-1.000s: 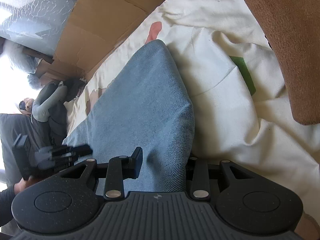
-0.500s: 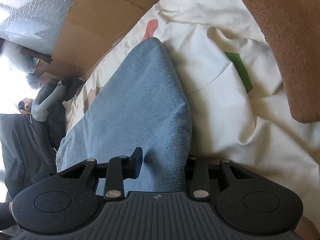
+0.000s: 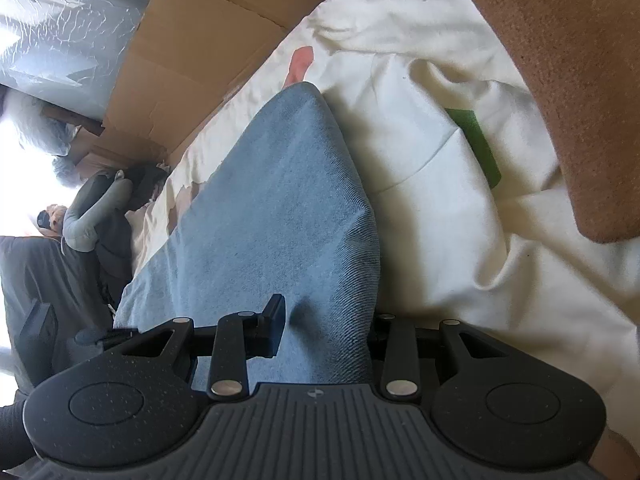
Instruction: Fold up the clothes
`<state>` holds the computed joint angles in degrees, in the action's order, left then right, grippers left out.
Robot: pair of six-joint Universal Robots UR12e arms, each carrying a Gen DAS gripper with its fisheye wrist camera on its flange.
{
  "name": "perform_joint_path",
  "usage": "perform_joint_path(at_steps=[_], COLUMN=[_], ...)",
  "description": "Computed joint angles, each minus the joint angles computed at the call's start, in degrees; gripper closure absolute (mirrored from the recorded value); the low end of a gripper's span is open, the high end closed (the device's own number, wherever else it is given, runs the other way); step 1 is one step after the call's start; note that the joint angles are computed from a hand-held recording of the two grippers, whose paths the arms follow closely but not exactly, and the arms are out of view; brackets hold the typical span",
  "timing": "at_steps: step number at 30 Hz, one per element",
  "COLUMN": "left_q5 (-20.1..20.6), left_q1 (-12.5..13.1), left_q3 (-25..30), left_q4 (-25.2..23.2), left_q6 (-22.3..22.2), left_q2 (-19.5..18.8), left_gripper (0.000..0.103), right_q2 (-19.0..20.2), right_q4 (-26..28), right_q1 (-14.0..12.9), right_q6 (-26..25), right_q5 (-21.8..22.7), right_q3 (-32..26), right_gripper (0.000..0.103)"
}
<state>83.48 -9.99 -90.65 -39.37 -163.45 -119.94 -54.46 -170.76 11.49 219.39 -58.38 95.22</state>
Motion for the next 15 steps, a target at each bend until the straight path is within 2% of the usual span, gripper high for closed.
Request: perform_joint_path(at_steps=[3, 7, 10, 13, 15], left_q5=[2.80, 1.94, 4.91, 4.80, 5.05], left_q1=[0.16, 1.32, 0.80, 0.89, 0.66], left_q3=[1.78, 3.80, 4.56, 5.39, 5.87], left_q4=[1.59, 2.06, 4.71, 5.94, 7.22], left_q6=[-0.56, -1.39, -1.08, -3.21, -2.96], left_q2=[-1.39, -2.70, -3.74, -4.60, -5.28], left_gripper=[0.085, 0.087, 0.087, 0.087, 0.087], right_q2=[-0.14, -0.20, -0.22, -0.10, -0.06], right_q4=[0.21, 0.33, -0.50, -2.03, -2.33], right_q1=[0.02, 0.01, 0.04, -0.18, -0.34], right_q6=[-0.32, -0.65, -0.85, -0.39, -0.27], right_q5=[-0.18, -0.40, -0.90, -0.23, 0.20], right_q3=[0.04, 0.00, 0.13, 0.36, 0.43], right_gripper=[0.067, 0.067, 0.068, 0.068, 0.069])
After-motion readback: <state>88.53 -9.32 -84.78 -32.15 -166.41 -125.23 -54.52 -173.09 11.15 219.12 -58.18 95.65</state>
